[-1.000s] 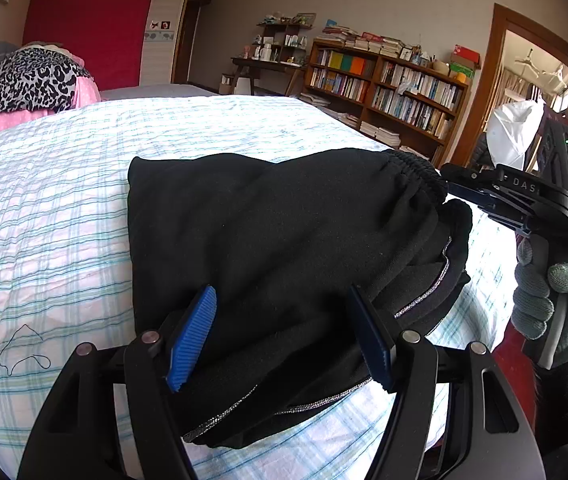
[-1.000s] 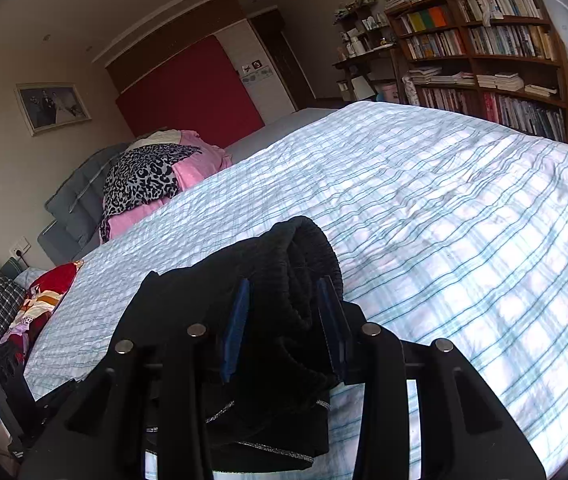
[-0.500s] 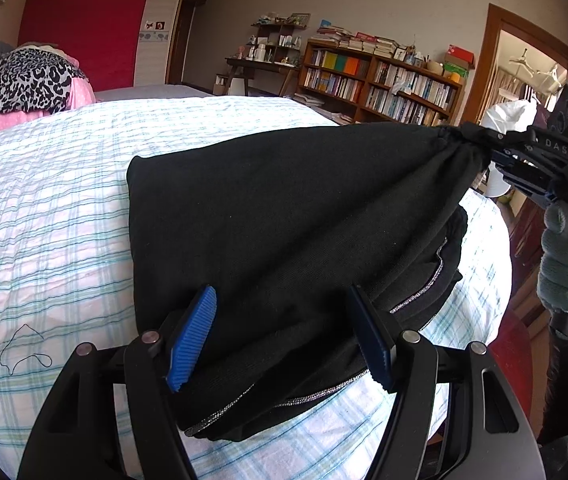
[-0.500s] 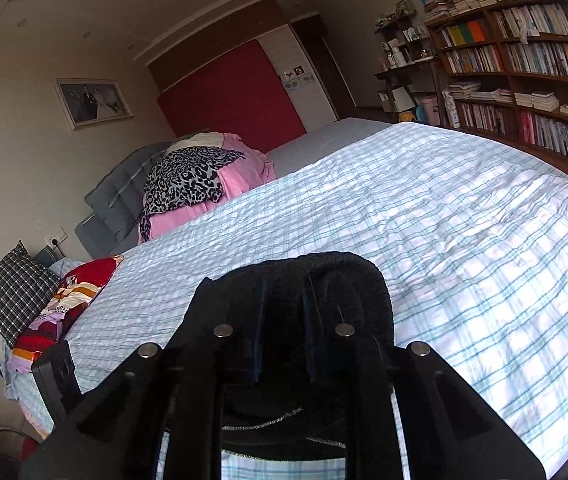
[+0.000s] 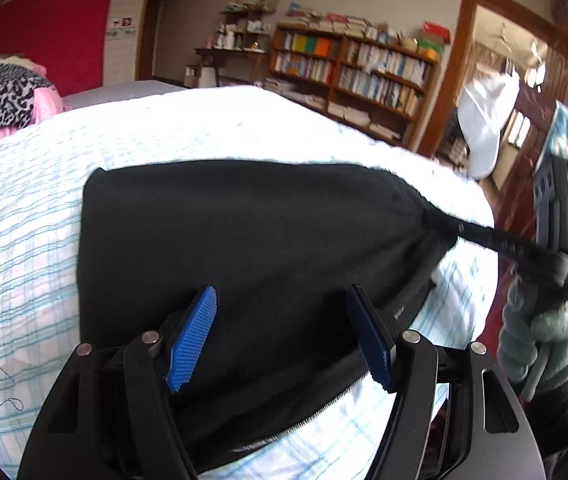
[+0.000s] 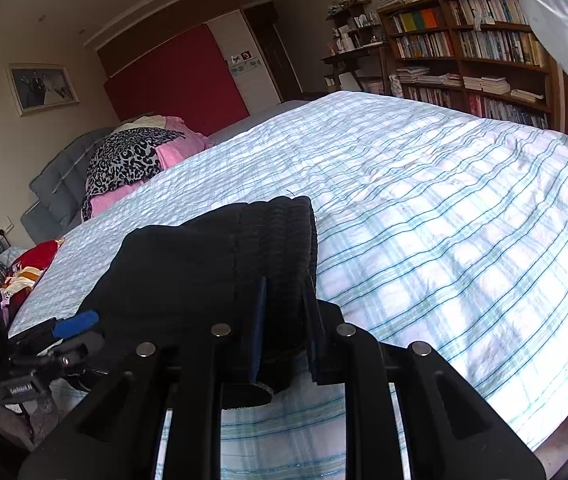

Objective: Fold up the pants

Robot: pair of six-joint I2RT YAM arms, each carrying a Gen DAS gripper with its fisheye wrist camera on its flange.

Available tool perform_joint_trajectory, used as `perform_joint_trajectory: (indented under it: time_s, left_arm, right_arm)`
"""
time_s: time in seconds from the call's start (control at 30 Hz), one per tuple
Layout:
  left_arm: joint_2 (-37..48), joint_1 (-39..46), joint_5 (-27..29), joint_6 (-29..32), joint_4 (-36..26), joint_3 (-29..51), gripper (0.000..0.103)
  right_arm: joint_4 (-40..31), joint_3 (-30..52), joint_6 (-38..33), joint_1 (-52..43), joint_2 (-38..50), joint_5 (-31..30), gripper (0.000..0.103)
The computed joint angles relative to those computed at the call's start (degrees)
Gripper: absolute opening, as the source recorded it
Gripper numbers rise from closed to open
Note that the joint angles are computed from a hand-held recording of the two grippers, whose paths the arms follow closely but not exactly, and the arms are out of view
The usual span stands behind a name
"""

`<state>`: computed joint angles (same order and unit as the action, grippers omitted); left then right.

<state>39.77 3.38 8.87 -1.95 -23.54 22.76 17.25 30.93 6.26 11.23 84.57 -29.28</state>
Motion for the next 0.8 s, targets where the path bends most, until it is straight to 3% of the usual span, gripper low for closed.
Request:
perform_joint_trajectory:
  time_s: [0.07, 0.13, 0.2, 0.27, 0.43, 0.5, 0.6, 0.67, 0.73, 0.8]
  left_arm:
    - [-1.5, -9.6, -11.1, -0.2, 1.5, -3.6, 0.065]
    - [-3.5, -13.4, -15.3, -1.2, 2.3, -5.9, 0.065]
    - [-3.2, -11.0, -12.4, -1.3, 2.0, -5.3, 0.065]
    - [-3.3, -9.5, -10.6, -1.3, 2.1, -5.4, 0.064]
    - [-4.7, -6.6, -8.1, -2.7, 3.4, -6.1, 0.065]
    - [-5.1, -5.1, -6.4, -3.1, 3.4, -6.1, 0.065]
    - [-5.6, -5.3, -6.5, -3.1, 3.4, -6.4, 0.065]
    - [-5.6, -5.2, -6.3, -3.0, 3.7, -6.6, 0.065]
    - [-5.9, -4.7, -5.8, -2.7, 3.9, -7.0, 0.065]
    - [-6.7, -3.0, -4.2, -1.4, 4.0, -7.6, 0.065]
  right_arm:
    - [1.2, -0.2, 0.1, 0.0, 1.6, -0.1, 0.019]
    - [1.9, -0.1, 0.5, -0.4, 2.9, -0.5, 0.024]
    - [1.6, 0.1, 1.2, -1.1, 2.6, -0.7, 0.036]
    - [0.8, 0.5, 1.7, -1.8, 0.9, -2.0, 0.037]
    - [4.2, -0.3, 2.7, 1.3, -5.8, 4.5, 0.038]
    - [4.1, 2.0, 2.6, 3.1, -5.0, 4.1, 0.038]
    - [2.3, 8.0, -0.3, 7.4, -0.7, 5.8, 0.038]
    - [-3.1, 14.6, -2.7, 8.9, 5.2, 4.1, 0.038]
    - [-13.3, 24.0, -4.9, 8.6, 13.7, -1.5, 0.038]
    - [-14.5, 27.3, -3.3, 7.9, 18.8, -1.2, 0.035]
